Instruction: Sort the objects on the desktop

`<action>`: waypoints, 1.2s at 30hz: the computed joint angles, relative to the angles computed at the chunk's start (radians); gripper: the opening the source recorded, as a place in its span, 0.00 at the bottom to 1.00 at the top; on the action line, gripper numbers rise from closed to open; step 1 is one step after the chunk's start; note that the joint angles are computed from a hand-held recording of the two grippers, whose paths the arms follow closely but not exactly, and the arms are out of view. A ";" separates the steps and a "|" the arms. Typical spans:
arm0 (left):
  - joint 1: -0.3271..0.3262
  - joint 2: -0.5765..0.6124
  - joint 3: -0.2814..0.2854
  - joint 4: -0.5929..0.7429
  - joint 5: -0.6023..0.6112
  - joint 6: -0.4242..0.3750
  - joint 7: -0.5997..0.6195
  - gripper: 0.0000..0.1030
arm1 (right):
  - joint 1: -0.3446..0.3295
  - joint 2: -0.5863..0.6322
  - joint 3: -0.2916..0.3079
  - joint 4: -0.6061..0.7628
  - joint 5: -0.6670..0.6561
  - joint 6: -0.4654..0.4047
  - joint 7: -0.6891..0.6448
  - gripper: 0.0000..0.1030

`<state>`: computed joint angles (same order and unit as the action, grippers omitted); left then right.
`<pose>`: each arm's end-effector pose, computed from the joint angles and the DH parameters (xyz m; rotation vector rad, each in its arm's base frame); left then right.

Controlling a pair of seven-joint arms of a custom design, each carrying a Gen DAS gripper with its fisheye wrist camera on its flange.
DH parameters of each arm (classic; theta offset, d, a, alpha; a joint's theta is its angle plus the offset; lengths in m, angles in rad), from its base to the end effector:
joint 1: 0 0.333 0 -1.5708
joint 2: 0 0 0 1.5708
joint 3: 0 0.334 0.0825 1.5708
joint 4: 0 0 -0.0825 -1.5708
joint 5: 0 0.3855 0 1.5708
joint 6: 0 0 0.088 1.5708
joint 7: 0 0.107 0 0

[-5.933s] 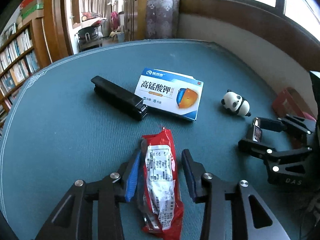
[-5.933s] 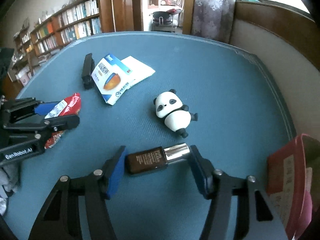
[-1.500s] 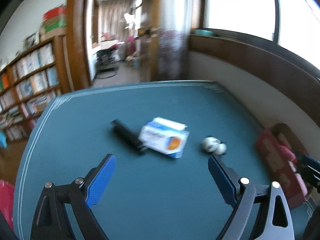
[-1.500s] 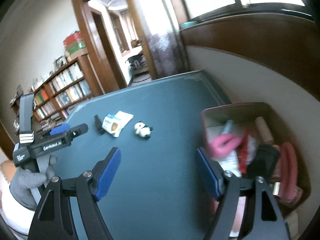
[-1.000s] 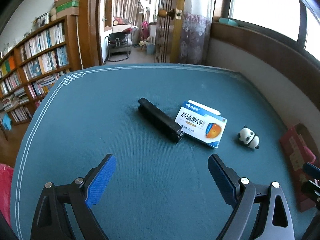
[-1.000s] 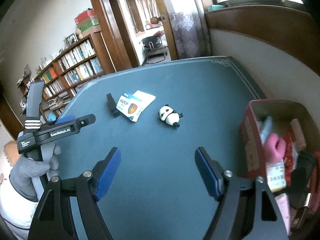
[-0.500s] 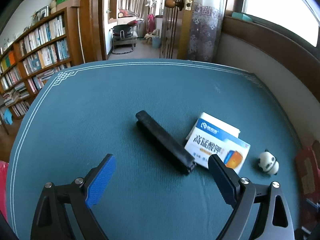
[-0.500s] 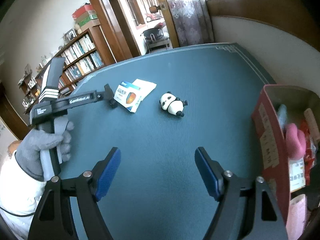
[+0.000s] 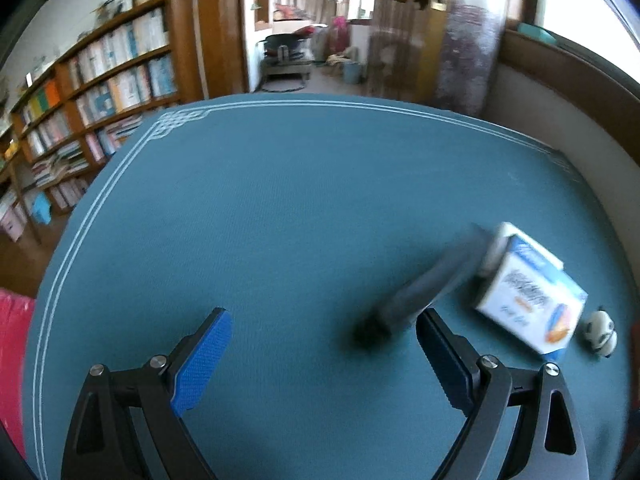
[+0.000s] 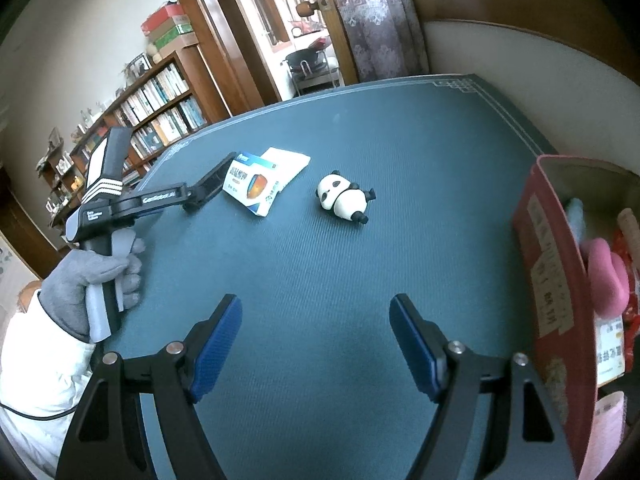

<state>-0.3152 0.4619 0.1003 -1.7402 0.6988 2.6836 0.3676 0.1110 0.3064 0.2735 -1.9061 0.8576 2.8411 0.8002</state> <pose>0.6829 -0.1793 0.3747 -2.1434 1.4122 -0.5467 0.6317 0.1967 0.4162 -1.9378 1.3345 -0.1872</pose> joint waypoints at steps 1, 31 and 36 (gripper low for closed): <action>-0.002 -0.008 0.008 -0.014 0.004 0.000 -0.017 0.92 | 0.000 0.000 0.000 0.000 -0.001 -0.001 0.001 0.77; -0.037 0.016 0.021 0.046 0.054 -0.004 0.168 0.92 | -0.011 0.012 0.014 0.008 -0.015 0.004 0.026 0.77; -0.036 -0.056 -0.003 -0.070 0.099 0.004 0.143 0.92 | -0.012 0.002 0.018 0.000 0.005 0.009 0.003 0.77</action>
<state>-0.3508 0.4061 0.0976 -1.8101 0.7978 2.6880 0.5109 0.0994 0.3081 0.2914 -1.9066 0.8629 2.8504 0.8028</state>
